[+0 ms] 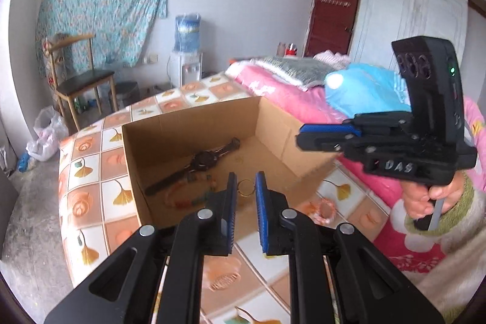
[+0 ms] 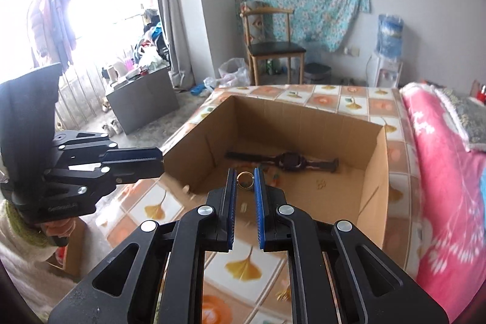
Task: Organize jewelry
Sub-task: 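Carry the gold ring over the box with the right tool, then open the right tool to drop the gold ring into the box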
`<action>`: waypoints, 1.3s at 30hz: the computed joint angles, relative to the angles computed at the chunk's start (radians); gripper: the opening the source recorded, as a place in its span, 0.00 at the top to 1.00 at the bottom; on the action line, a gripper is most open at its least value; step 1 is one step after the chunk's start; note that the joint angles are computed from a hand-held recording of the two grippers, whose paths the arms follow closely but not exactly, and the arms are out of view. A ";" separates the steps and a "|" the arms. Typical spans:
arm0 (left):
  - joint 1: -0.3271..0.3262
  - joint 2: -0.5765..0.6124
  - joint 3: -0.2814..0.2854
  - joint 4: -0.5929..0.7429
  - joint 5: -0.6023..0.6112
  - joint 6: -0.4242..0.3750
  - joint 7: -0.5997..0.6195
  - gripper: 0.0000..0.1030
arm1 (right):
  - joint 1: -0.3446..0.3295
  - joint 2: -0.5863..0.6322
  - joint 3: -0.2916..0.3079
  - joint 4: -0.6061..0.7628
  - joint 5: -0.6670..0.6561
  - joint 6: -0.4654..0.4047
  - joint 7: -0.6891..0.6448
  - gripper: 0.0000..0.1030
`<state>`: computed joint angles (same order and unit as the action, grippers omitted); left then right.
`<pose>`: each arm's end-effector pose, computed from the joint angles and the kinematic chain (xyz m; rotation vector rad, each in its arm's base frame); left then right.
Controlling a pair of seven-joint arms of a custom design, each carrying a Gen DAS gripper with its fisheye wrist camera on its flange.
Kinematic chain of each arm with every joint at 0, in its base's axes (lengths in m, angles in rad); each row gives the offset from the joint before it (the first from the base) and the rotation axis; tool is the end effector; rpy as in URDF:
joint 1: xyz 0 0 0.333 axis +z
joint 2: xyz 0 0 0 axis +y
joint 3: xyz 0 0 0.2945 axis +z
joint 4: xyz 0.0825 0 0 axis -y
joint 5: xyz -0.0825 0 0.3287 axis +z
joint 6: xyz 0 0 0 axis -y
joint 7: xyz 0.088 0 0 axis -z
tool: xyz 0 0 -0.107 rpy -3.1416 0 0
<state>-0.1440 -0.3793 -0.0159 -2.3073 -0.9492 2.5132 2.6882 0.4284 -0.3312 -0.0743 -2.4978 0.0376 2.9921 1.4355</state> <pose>0.4310 -0.0635 0.5557 -1.1519 2.3246 -1.2219 0.4137 0.1473 0.5137 -2.0323 1.2779 -0.6118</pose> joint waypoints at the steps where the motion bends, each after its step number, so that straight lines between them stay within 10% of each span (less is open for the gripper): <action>1: 0.011 0.041 -0.011 0.042 0.043 -0.010 -0.035 0.88 | 0.040 0.037 -0.050 0.060 0.043 -0.060 -0.037 0.91; 10: 0.109 0.457 -0.084 0.513 0.509 -0.417 -0.408 0.88 | -0.044 0.433 -0.101 0.620 0.251 -0.670 -0.134 0.91; 16: 0.108 0.591 -0.110 0.679 0.671 -0.561 -0.497 0.88 | -0.116 0.587 -0.044 0.815 0.164 -0.841 -0.075 0.91; 39: 0.081 0.660 -0.120 0.795 0.813 -0.605 -0.577 0.85 | -0.273 0.628 0.137 0.865 0.057 -0.809 -0.012 0.82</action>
